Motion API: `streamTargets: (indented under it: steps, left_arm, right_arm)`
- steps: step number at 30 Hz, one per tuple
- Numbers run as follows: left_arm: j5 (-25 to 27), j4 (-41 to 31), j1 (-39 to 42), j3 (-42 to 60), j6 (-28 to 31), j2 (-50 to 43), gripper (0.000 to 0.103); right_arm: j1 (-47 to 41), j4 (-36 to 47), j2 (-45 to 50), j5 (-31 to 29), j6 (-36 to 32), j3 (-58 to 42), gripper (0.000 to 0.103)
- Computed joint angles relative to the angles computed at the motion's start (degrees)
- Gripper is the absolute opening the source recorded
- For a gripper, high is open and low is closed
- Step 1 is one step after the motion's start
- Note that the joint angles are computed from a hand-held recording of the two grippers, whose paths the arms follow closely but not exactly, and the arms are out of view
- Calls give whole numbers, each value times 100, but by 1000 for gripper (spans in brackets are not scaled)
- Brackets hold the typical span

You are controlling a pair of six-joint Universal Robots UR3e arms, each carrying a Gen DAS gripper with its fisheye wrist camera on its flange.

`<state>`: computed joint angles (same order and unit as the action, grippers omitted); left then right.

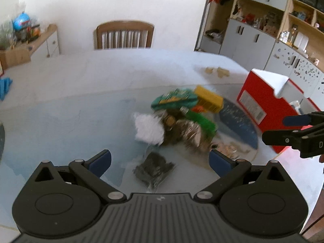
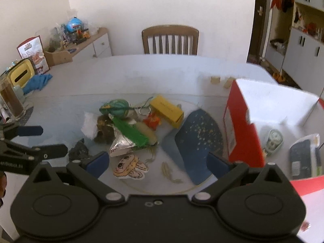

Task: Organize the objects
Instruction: 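Grasp the dark packet with the left tool while the right tool grasps the cartoon face card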

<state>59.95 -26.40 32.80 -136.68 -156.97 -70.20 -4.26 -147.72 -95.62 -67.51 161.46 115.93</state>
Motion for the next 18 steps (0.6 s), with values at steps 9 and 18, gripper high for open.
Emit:
streamTargets:
  steps: [9,18]
  left_arm:
    - [388,1207,-189,-198,76,-982,103]
    - [435,1600,-362,-119,387,-1688,98]
  right_arm:
    - [502,-316,767,-224,14,-242,98]
    - [853,-55,1412,-419,79,-737,83]
